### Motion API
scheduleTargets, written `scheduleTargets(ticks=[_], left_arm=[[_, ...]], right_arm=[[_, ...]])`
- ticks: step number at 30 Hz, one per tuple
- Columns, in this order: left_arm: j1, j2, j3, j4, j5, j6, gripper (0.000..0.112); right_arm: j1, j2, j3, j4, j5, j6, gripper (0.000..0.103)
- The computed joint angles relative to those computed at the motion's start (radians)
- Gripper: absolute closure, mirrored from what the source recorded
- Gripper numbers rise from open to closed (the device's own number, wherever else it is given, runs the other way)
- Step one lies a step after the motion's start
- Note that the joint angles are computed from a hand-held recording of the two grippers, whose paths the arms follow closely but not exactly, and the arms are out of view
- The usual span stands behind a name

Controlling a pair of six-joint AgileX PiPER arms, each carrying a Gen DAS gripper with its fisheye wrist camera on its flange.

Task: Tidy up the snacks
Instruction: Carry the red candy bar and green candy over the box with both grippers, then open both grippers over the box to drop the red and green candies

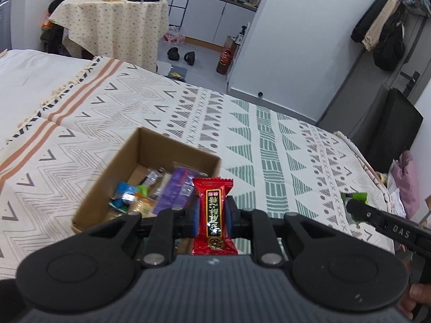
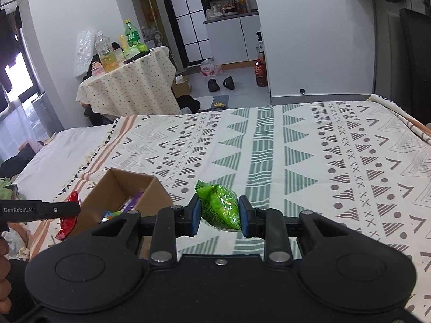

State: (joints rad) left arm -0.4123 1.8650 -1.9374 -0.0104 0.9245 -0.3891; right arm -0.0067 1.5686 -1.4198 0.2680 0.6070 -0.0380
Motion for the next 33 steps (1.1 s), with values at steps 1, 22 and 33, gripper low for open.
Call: scheduleTargets(ticks=[1, 22, 33], left_arm=[[0.008, -0.002, -0.001, -0.002, 0.001, 0.005, 0.095], [0.164, 0.094, -0.102, -0.077, 0.025, 0.167, 0.095], [0.193, 0.242, -0.257, -0.105, 0.085, 0.200, 0.095]], right_arm=[[0.010, 0.004, -0.007, -0.015, 0.003, 0.016, 0.075], [0.196, 0.205, -0.274, -0.111, 0.107, 0.109, 0.075], [0.239, 0.375, -0.469, -0.118, 0.175, 0.130, 0.075]])
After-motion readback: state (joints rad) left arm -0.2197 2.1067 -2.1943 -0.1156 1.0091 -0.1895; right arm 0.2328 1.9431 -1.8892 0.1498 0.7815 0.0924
